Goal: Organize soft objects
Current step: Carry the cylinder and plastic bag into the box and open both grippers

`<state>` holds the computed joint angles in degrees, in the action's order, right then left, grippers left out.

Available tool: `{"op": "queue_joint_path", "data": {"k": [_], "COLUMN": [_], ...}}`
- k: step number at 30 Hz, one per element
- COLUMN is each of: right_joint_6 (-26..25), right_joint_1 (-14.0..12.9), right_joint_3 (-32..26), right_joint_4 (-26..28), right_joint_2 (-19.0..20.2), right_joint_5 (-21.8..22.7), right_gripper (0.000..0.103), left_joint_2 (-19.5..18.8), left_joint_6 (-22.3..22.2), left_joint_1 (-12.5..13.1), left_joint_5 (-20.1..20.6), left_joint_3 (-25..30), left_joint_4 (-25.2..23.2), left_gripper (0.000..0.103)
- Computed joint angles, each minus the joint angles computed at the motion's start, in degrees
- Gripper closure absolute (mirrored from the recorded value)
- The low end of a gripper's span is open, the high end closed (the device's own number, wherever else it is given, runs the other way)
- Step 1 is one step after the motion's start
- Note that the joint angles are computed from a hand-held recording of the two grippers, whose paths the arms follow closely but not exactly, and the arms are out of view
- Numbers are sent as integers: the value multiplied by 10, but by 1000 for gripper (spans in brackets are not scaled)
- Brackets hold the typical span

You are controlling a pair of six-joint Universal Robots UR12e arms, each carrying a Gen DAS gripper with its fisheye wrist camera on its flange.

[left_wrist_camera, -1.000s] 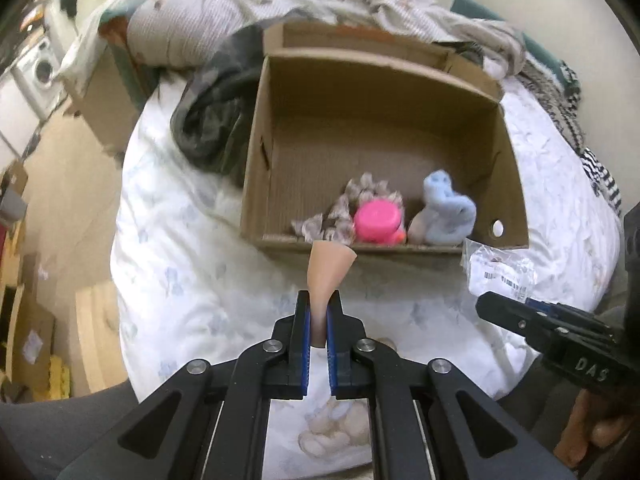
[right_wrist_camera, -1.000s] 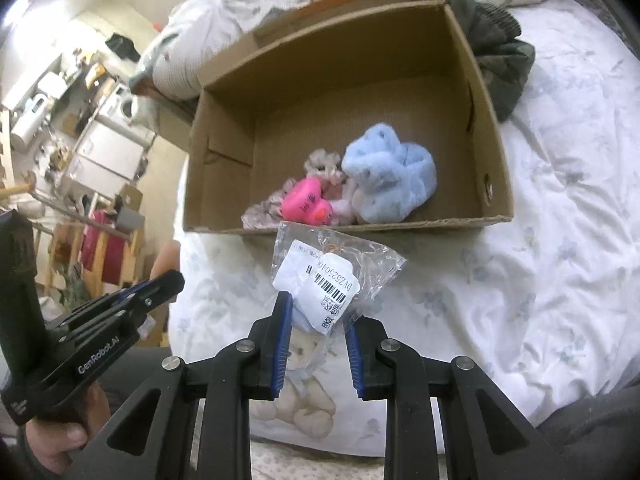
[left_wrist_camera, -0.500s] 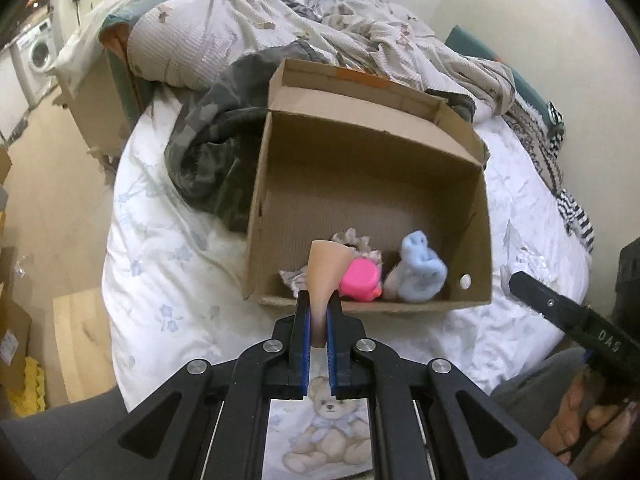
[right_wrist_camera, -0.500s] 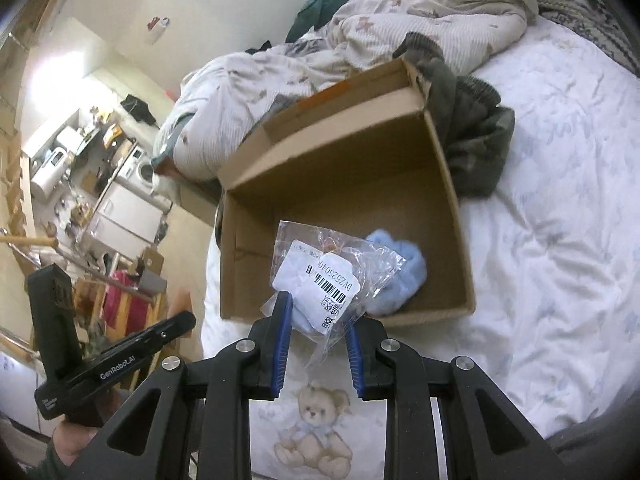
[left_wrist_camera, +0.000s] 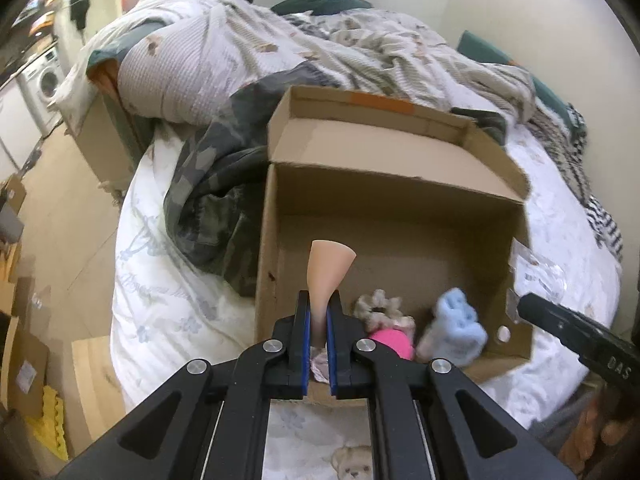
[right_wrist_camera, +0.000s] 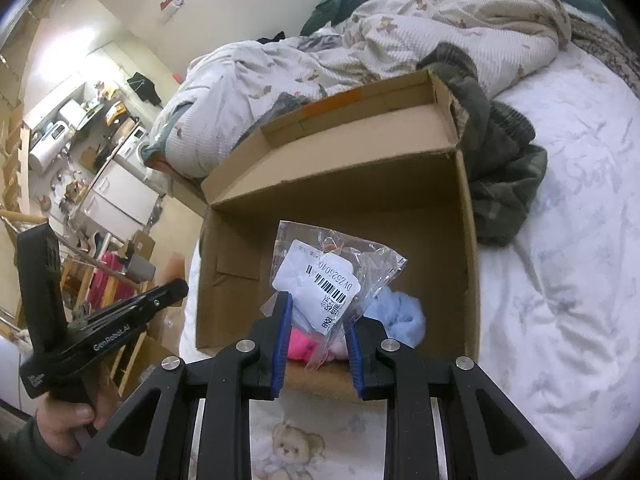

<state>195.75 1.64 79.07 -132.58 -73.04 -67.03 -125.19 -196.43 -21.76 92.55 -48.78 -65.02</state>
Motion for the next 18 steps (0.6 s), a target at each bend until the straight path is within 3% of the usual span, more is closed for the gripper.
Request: {"op": "queue_joint_path", "data": {"k": [6, 12, 18], "right_joint_6": [-14, -15, -28], "right_joint_1": [5, 7, 12], "right_joint_3": [-3, -5, -19], "right_joint_4": [12, 30, 82], "right_joint_2": [7, 11, 22], "right_joint_5": [-11, -6, -16], "right_gripper": [76, 76, 76], "left_joint_2": [-7, -6, -10], "left_joint_6": [-20, 2, -31], "left_joint_1": [1, -4, -3], "left_joint_5": [-9, -12, -13], "left_joint_3": [1, -11, -11], "left_joint_4": [-14, -6, -23], "left_gripper": [96, 96, 95]}}
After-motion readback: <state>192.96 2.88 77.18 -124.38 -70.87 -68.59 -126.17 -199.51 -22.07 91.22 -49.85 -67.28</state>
